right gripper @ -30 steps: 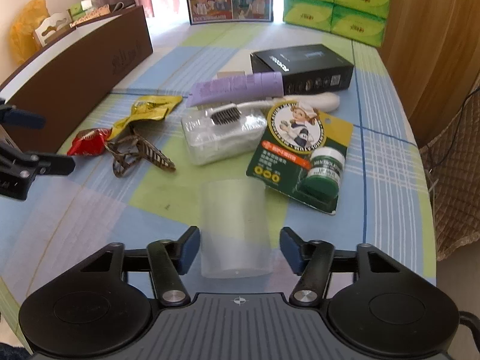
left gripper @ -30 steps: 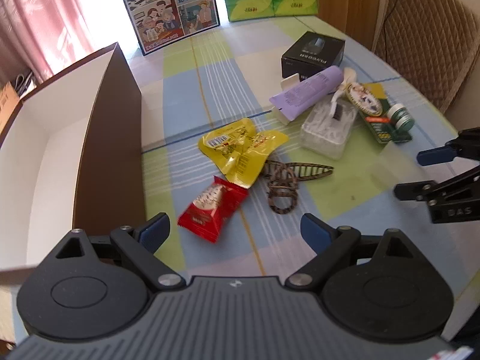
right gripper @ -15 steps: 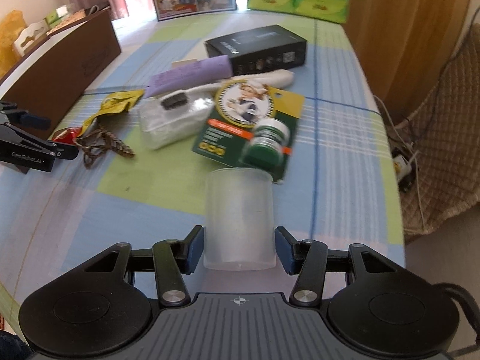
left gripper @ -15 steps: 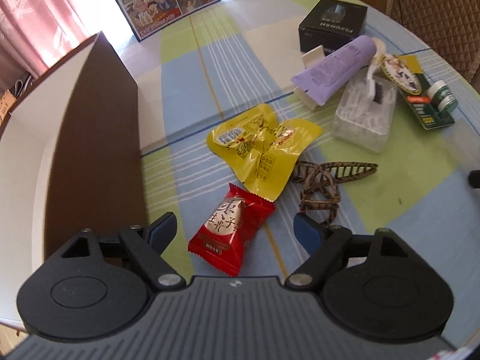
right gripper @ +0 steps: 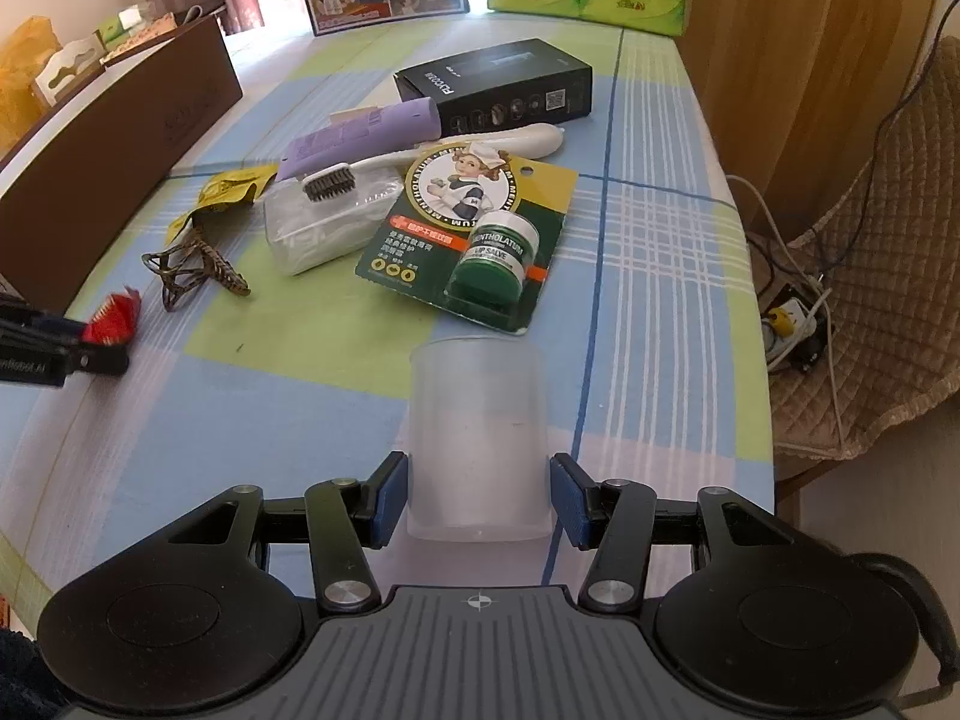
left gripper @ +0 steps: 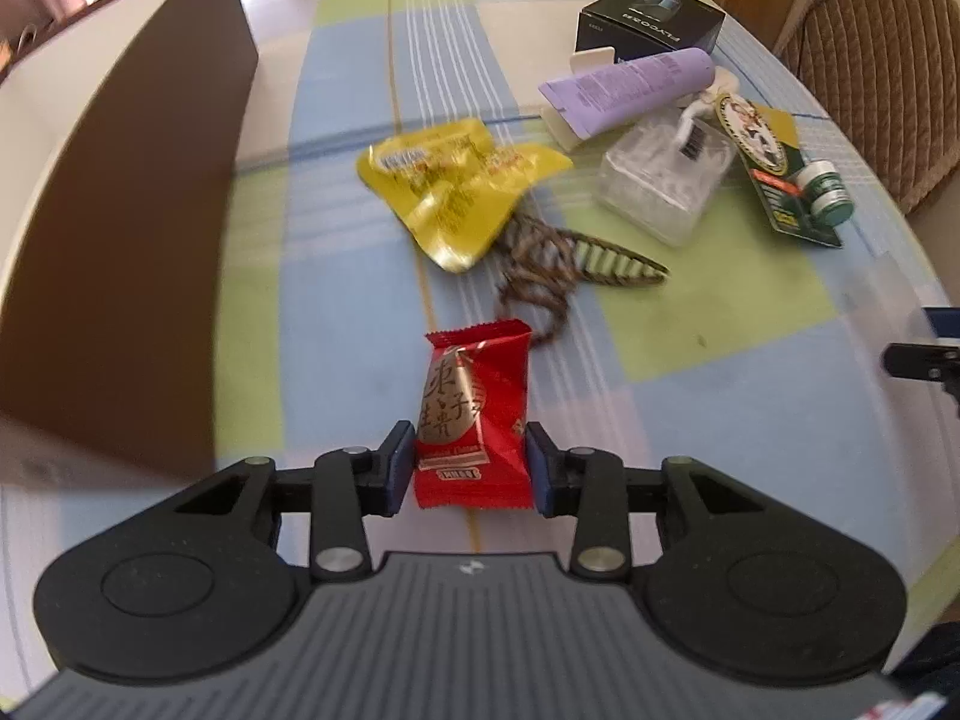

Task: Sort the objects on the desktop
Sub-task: 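Grasp the red snack packet with the left tool while the right tool grasps the clear cup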

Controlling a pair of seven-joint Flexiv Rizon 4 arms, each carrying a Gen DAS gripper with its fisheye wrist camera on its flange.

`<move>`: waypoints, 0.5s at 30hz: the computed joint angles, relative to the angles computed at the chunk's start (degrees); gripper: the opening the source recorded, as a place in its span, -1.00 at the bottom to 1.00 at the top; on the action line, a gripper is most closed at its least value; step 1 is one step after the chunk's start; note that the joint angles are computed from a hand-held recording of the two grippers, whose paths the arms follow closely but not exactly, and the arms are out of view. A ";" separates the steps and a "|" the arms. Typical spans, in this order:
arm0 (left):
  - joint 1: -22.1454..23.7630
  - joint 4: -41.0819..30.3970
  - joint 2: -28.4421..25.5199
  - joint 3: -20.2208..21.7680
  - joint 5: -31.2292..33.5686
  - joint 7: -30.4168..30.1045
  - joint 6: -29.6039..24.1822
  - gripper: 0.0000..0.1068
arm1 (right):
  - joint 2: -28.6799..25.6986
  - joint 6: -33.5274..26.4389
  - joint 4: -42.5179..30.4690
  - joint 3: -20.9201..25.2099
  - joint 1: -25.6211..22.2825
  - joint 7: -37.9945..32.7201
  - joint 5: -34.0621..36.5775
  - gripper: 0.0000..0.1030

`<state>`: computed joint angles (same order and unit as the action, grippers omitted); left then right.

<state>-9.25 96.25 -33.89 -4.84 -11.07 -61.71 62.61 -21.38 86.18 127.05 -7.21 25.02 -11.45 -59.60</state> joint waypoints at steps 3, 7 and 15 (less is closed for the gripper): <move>-0.41 0.98 0.42 -0.01 -0.09 -0.92 1.35 0.11 | -0.77 0.26 -0.77 0.54 -0.61 -1.56 1.27 0.20; -0.58 0.48 -0.02 -0.52 -0.57 -1.73 2.25 0.20 | -1.50 2.59 -1.16 -2.00 0.55 -0.94 -0.31 0.33; -2.64 -1.15 -1.17 1.40 1.49 -6.69 1.43 -0.22 | -2.11 5.06 -0.44 -6.47 4.30 -4.90 0.74 -0.02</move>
<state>-11.89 95.10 -35.06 -3.44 -9.58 -68.40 64.05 -23.48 91.24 126.61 -13.69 29.32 -16.35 -58.85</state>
